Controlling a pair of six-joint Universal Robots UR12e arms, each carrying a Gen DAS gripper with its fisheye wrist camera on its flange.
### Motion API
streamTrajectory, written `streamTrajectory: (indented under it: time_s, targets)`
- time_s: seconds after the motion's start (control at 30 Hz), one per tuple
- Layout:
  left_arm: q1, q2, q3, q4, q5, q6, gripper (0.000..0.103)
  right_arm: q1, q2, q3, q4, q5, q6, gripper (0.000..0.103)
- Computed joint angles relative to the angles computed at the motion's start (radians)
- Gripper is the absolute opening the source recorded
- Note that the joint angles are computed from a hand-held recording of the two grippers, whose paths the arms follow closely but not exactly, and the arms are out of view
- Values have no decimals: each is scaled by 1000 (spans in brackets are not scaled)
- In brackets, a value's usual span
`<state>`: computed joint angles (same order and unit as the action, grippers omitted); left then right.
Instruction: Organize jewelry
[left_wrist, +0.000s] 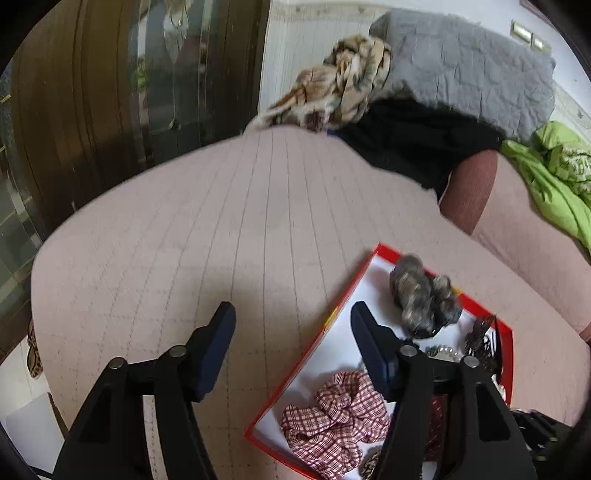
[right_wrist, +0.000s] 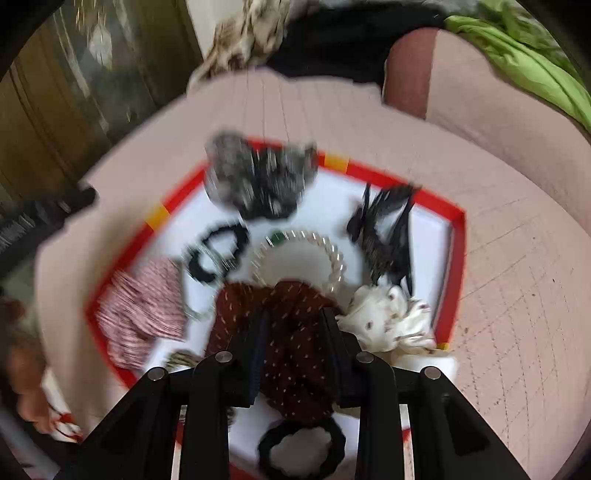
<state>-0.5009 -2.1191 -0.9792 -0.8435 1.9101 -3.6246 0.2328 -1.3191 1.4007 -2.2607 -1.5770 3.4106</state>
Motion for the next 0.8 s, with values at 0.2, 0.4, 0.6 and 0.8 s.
streamTrajectory:
  time_s: [0.2, 0.4, 0.6, 0.8]
  targets:
    - [-53, 19, -49, 196, 212, 99, 92, 8, -100, 90, -89, -34, 57, 46]
    - [-116, 67, -125, 409, 332, 257, 101, 31, -216, 201, -83, -133, 90, 51]
    - [-151, 159, -208, 340, 166, 228, 103, 27, -323, 307, -64, -170, 162, 57]
    - [-176, 202, -220, 171, 25, 205, 103, 33, -381, 367, -75, -215, 213, 63]
